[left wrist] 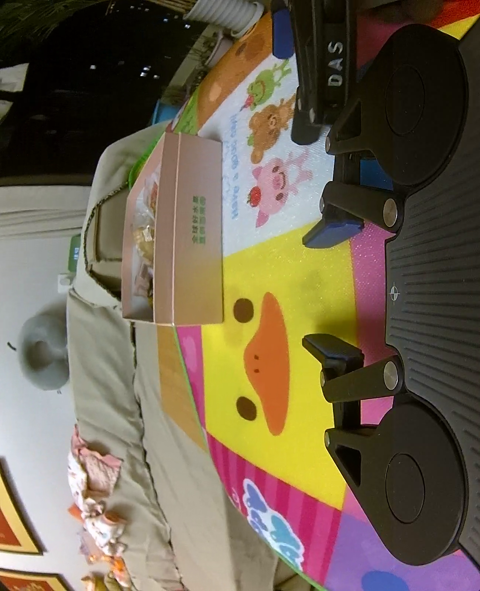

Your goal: Organize objects

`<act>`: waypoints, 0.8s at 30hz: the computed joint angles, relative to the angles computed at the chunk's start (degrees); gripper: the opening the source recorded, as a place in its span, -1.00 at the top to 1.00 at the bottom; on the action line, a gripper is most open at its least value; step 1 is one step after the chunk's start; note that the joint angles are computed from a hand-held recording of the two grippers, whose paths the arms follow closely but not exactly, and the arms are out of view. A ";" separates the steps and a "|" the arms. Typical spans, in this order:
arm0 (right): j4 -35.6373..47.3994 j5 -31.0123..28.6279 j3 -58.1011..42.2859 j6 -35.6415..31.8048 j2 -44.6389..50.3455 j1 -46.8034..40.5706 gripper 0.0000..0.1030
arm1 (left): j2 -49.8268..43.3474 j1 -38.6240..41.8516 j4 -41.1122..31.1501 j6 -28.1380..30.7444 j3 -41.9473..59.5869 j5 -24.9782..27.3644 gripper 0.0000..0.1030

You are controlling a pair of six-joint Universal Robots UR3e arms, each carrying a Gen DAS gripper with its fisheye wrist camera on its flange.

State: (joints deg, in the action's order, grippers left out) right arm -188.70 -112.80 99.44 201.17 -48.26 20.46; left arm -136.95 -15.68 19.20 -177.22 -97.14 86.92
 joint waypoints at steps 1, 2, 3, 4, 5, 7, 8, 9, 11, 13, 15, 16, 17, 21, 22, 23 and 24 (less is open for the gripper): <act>1.35 -1.29 -1.25 0.48 0.49 0.37 -1.00 | 0.11 -0.06 0.10 0.06 -0.20 0.14 -0.15; 2.11 -1.95 -2.07 0.35 0.78 0.62 -1.00 | -0.01 -0.04 0.08 -0.18 -0.09 0.08 -0.15; 2.52 -2.46 -2.59 -0.11 1.02 0.85 -1.00 | -0.16 0.11 0.00 -0.82 0.07 -0.24 -0.15; 2.73 -2.73 -2.95 -0.42 1.21 0.99 -1.00 | -0.26 0.23 -0.13 -1.50 0.29 -0.51 -0.15; 2.52 -2.32 -2.60 -0.41 1.02 0.79 -1.00 | -0.50 0.28 -0.31 -2.20 0.71 -0.66 -0.14; 0.70 -0.25 -0.61 0.36 0.24 -0.29 -1.00 | -0.87 -0.23 -0.79 -2.31 1.52 0.20 -0.15; -0.10 0.09 -0.06 0.31 0.17 -0.45 -1.00 | -0.90 -0.60 -0.74 -1.95 1.54 0.89 -0.15; -0.01 -0.12 -0.15 0.22 0.24 -0.32 -1.00 | -0.79 -0.75 -0.56 -1.83 1.30 1.13 -0.15; 0.12 -0.75 -0.34 0.30 0.38 0.11 -1.00 | -0.31 -0.59 -0.09 -2.07 0.36 0.81 -0.14; -0.22 -0.49 -0.12 0.23 0.36 -0.04 -1.00 | 0.08 -0.73 0.34 -2.16 -0.43 1.03 -0.14; -0.28 -0.22 -0.14 0.36 0.36 -0.19 -1.00 | 0.20 -1.00 0.41 -1.97 -0.63 1.50 -0.14; -0.06 -0.45 -0.41 0.27 0.50 -0.07 -1.00 | 0.22 -1.02 0.32 -1.94 -0.60 1.55 -0.14; 0.09 -0.68 -0.59 0.23 0.58 0.05 -1.00 | 0.24 -0.88 0.28 -2.04 -0.59 1.33 -0.14; 0.36 -0.93 -0.87 0.37 0.69 0.29 -1.00 | 0.23 -0.61 0.08 -2.20 -0.45 0.92 -0.15; 0.48 -1.07 -0.94 0.40 0.71 0.40 -1.00 | 0.21 -0.67 0.06 -2.07 -0.41 1.08 -0.15; 0.40 -1.02 -0.87 0.45 0.69 0.39 -1.00 | 0.16 -0.78 0.02 -1.93 -0.32 1.32 -0.15; 0.34 -0.96 -0.79 0.48 0.66 0.36 -1.00 | 0.12 -0.85 0.00 -1.82 -0.26 1.51 -0.15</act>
